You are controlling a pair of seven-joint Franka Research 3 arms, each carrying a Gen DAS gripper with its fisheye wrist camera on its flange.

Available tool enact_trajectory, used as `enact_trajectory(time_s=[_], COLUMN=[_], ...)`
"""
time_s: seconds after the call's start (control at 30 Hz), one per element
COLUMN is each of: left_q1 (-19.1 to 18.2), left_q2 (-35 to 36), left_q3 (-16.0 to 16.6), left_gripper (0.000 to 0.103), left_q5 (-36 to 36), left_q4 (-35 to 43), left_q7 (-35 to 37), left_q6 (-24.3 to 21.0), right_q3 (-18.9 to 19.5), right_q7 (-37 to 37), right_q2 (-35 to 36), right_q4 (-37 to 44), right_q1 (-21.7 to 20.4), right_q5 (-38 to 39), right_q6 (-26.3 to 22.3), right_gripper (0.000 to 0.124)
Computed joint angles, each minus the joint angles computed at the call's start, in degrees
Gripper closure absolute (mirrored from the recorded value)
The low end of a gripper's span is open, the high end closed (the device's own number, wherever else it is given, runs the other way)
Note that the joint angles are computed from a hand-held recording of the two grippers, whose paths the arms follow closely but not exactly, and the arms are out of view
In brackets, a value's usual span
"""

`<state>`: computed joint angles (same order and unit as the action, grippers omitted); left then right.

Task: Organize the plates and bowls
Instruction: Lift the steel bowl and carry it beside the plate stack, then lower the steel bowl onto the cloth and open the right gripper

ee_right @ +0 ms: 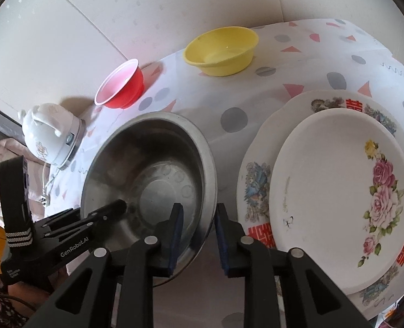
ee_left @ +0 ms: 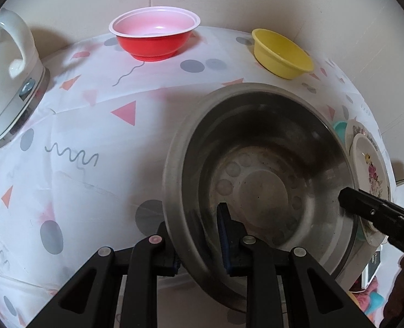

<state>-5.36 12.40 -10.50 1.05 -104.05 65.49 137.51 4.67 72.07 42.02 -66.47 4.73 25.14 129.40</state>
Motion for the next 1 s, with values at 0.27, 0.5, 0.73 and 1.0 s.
enact_trajectory(time_s=[0.27, 0.5, 0.73, 1.0], left_q1=[-0.5, -0.5, -0.8, -1.1], left_q2=[-1.8, -2.2, -3.2, -1.0], left_q3=[0.7, 0.8, 1.4, 1.6], left_gripper=[0.078, 0.076, 0.06, 0.052], left_q5=[3.3, 5.2, 9.6, 12.5], left_q4=[-1.3, -0.9, -0.8, 3.8], left_q7=[-2.2, -3.0, -5.6, -6.6], left_q6=[1.1, 0.5, 0.6, -1.1], right_q3=[-0.2, 0.0, -0.1, 0.5], right_q7=[0.3, -0.4, -0.4, -0.3], right_q2=[-1.1, -1.8, -1.7, -0.3], right_q4=[-0.7, -0.8, -0.3, 2.6], right_q1=[-0.4, -0.4, -0.2, -0.9], right_q5=[0.3, 0.6, 0.5, 1.4], right_q6=[1.0, 1.7, 3.1, 3.0], right_gripper=[0.1, 0.1, 0.1, 0.1])
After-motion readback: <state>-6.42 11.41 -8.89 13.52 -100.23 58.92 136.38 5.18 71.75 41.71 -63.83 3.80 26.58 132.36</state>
